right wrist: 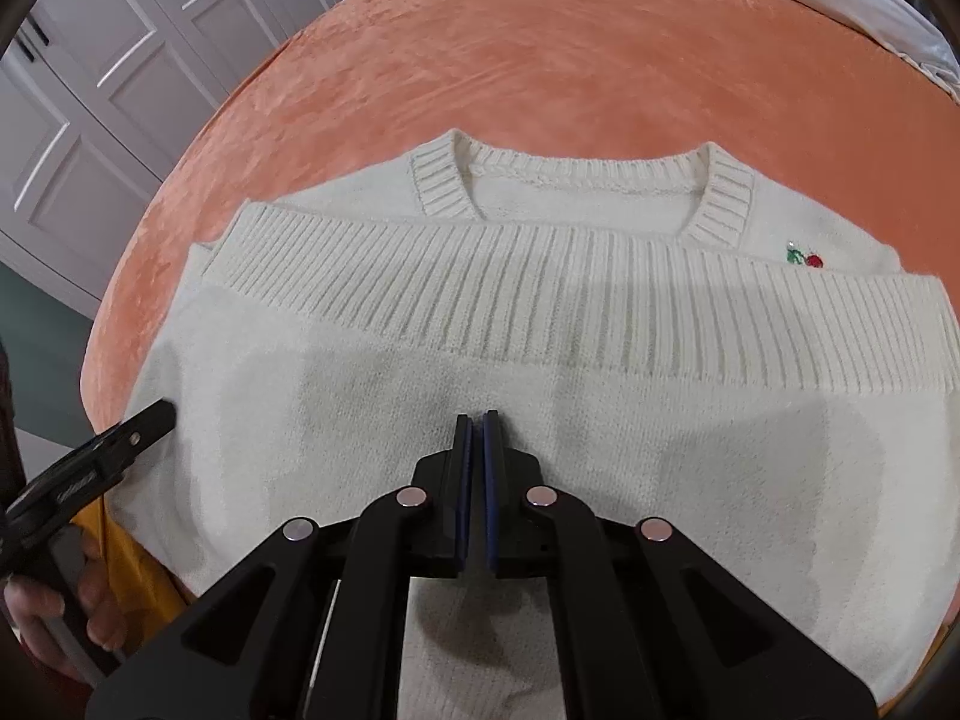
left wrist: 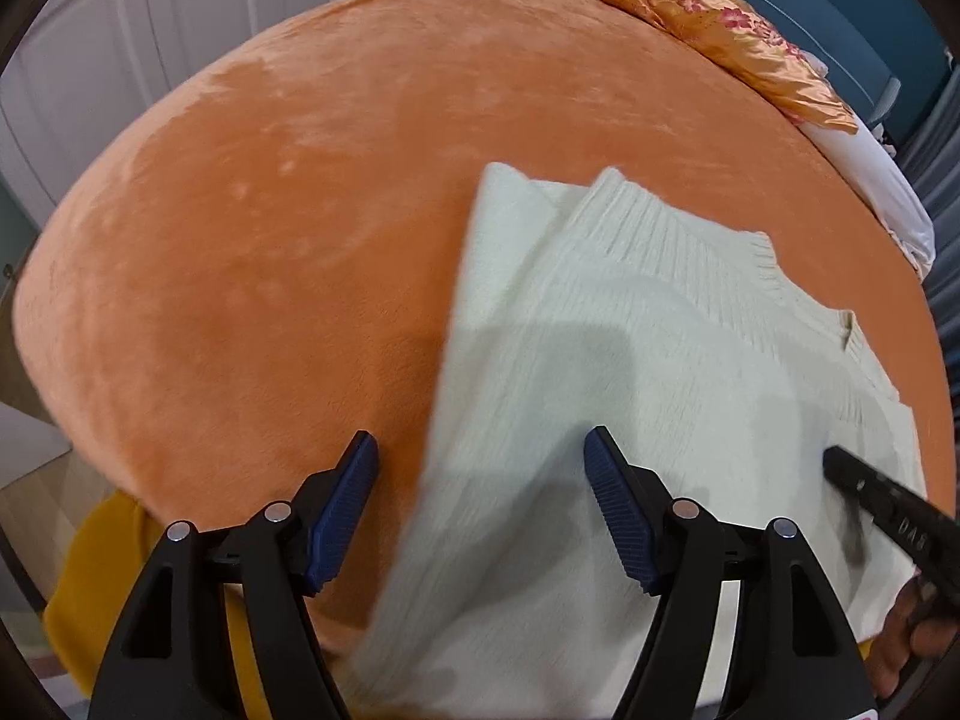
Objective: Fold small clothes
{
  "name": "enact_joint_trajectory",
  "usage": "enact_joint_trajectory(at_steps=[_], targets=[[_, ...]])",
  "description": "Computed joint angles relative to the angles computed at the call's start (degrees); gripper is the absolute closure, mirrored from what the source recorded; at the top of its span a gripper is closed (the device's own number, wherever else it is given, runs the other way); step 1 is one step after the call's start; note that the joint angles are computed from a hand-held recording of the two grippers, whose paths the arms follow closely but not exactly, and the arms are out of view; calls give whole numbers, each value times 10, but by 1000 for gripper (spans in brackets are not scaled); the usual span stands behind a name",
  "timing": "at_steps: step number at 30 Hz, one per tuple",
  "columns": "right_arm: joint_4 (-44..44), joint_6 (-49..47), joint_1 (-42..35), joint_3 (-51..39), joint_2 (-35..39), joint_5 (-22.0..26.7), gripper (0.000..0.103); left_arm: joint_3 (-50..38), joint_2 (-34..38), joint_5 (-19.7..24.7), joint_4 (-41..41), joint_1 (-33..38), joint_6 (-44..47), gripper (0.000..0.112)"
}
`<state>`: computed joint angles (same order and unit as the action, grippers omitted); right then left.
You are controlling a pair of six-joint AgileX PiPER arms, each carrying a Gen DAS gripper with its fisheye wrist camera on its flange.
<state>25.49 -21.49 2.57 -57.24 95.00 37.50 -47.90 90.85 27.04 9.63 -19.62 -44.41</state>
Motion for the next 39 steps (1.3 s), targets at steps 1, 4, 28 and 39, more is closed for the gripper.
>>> enact_joint_trajectory(at_steps=[1, 4, 28, 39], targets=[[2, -3, -1, 1, 0, -1, 102, -5, 5, -1, -12, 3, 9, 43], [23, -25, -10, 5, 0, -1, 102, -19, 18, -2, -49, 8, 38, 53], [218, -408, -463, 158, -145, 223, 78, -438, 134, 207, 102, -301, -34, 101], [188, -446, -612, 100, -67, 277, 78, -648, 369, 300, 77, -379, 14, 95]])
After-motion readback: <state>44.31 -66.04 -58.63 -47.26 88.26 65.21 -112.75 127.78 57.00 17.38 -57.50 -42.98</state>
